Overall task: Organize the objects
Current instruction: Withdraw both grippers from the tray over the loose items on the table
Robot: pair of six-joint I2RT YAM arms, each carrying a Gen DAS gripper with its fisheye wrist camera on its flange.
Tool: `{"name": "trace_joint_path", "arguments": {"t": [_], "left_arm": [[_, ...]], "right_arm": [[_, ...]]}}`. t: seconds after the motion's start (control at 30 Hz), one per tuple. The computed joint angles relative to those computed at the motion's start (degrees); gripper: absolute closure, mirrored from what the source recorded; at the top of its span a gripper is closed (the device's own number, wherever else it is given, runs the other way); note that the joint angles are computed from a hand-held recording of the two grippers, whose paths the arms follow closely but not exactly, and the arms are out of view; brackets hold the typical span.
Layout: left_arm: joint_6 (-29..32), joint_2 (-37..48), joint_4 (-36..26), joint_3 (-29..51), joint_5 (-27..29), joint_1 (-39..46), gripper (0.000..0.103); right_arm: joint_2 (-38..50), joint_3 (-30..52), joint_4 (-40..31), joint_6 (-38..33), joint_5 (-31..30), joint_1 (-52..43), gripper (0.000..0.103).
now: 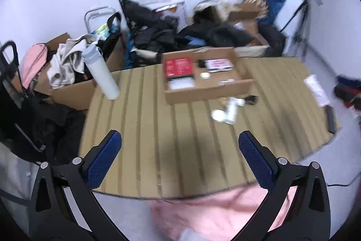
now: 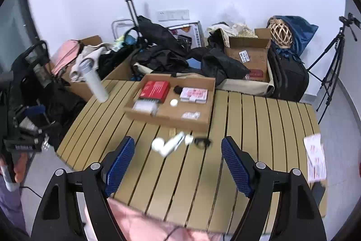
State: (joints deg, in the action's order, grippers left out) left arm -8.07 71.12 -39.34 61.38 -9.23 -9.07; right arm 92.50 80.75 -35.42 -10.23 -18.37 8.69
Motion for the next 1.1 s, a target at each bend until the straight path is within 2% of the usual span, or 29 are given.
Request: {"name": "trace_joint_path", "arguments": {"t": [0.1, 0.17, 0.23, 0.3, 0.33, 0.47, 0.6, 0.67, 0.73, 0.77, 0.83, 0.93, 0.97, 1.03, 1.1], "left_arm": [[-3.8, -14.2, 1.8, -13.5, 0.3, -6.2, 0.0], [-11.5, -21.8, 0.8, -21.1, -0.1, -11.1, 0.0], [-16.4, -28.3, 1.6, -27.6, 2.4, -13.5, 0.0], [-21.7, -31.4, 2.4, -31.9, 0.9, -16.9, 0.0], [-22.5, -29.9, 2.5, -32.2, -0.4, -18.3, 0.0], [-19.0, -22.9, 7.6, -32.3, -2.3, -17.7, 0.0], [-18.4, -18.4, 14.9, -35.4, 1.9, -12.8, 0.0], [-17.4, -14.6, 20.6, -37.3, 2.8, -11.3, 0.0], [-15.4, -10.4, 25.8, -37.9, 3.1, -10.2, 0.0], [-14.2, -7.4, 28.5, -37.6, 2.8, -9.6, 0.0], [-10.9, 0.6, 33.9, -35.2, 1.2, -7.7, 0.0], [-8.4, 13.3, 41.1, -29.7, 2.2, -3.0, 0.002], [-7.9, 18.3, 43.1, -26.6, 4.1, -1.0, 0.003], [-7.6, 25.6, 44.2, -20.8, 6.6, 1.4, 0.011], [-6.3, 33.6, 43.6, -12.8, 9.0, 2.8, 0.014]], "right_arm": [[-12.8, -19.5, 7.2, -1.1, -2.1, -0.5, 0.021], [-19.0, -29.1, 9.8, -0.6, -0.7, 0.4, 0.021], [-23.7, -36.5, 12.1, 0.0, -0.6, 0.9, 0.021], [-27.2, -43.8, 15.6, 2.3, -0.7, 1.4, 0.021], [-27.1, -45.5, 16.7, 3.1, -1.1, 1.5, 0.021], [-24.3, -47.5, 19.2, 2.9, -0.6, 2.3, 0.021], [-20.8, -48.8, 25.6, 4.3, -1.4, 0.6, 0.021], [-20.0, -50.5, 30.2, 4.3, -0.7, -0.1, 0.021], [-17.4, -52.4, 37.9, 4.4, 4.0, 0.8, 0.021], [-14.0, -51.4, 39.5, 3.7, 5.9, 1.1, 0.021], [-6.1, -46.6, 38.4, 3.4, 7.6, 0.5, 0.021], [5.0, -38.7, 39.0, 4.7, 4.2, -1.8, 0.021], [7.3, -36.5, 38.6, 4.5, 4.0, -1.9, 0.021], [13.4, -30.7, 38.1, 3.9, 3.7, -1.9, 0.022], [19.7, -23.5, 36.4, 3.3, 5.1, -0.9, 0.027]]}}
